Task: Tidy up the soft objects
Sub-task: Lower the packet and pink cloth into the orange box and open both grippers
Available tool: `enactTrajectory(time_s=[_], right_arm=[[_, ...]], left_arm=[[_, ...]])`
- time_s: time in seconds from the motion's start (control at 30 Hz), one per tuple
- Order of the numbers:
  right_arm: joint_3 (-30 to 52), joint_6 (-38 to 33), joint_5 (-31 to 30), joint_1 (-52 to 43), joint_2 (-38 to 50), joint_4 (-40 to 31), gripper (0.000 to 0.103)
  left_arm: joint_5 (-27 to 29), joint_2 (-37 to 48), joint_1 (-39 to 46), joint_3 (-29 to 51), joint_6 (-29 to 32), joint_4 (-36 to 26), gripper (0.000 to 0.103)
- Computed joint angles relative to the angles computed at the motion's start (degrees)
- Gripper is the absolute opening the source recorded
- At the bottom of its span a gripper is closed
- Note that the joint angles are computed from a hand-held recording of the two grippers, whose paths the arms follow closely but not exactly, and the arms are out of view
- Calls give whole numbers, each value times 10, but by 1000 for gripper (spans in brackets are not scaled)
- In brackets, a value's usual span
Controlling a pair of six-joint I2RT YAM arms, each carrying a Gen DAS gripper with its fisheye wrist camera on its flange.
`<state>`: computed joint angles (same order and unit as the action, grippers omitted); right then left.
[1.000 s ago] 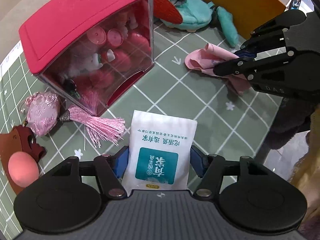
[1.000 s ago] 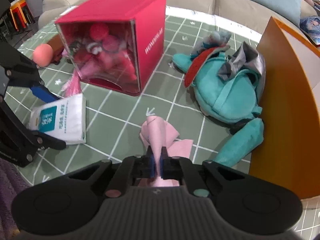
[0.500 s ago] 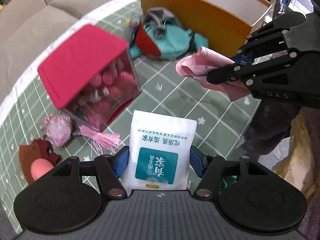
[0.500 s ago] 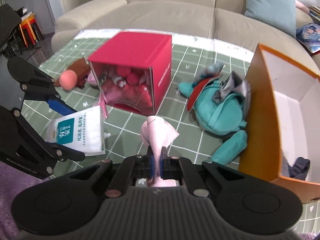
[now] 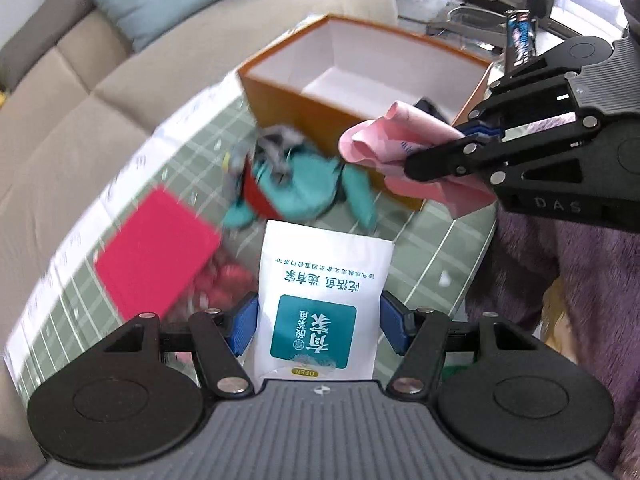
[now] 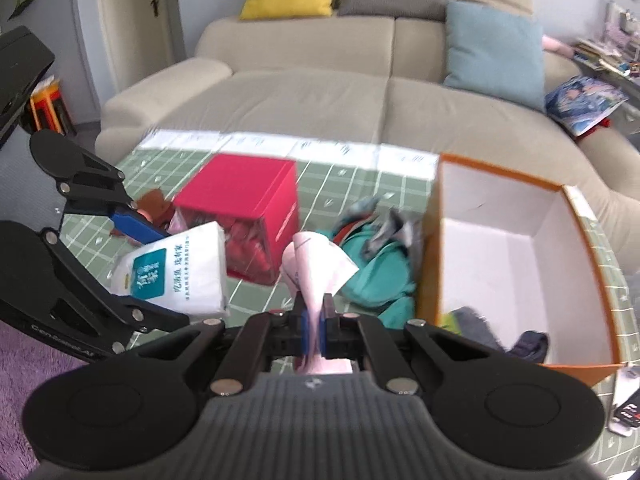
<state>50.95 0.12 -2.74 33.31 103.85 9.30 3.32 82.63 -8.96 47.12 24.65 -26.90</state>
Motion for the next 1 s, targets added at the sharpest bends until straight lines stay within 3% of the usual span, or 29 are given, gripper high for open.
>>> enactTrajectory(time_s=[0.33, 0.6, 0.7, 0.87, 1.0], right_arm=[[-31, -10, -17, -108, -62, 36, 2], [19, -22, -50, -210, -9, 44, 2], [66, -31, -79, -245, 33, 14, 2], [209, -76, -141, -293, 139, -111, 2], [278, -92, -144, -298, 202, -162, 2]], left_arm=[[-32, 128, -113, 180, -14, -9, 73], [-35, 310, -150, 397, -5, -50, 73], [-42, 386, -160, 488, 13, -85, 73], [-63, 514, -171, 638, 49, -163, 73], [-90, 611, -174, 748, 70, -215, 73]])
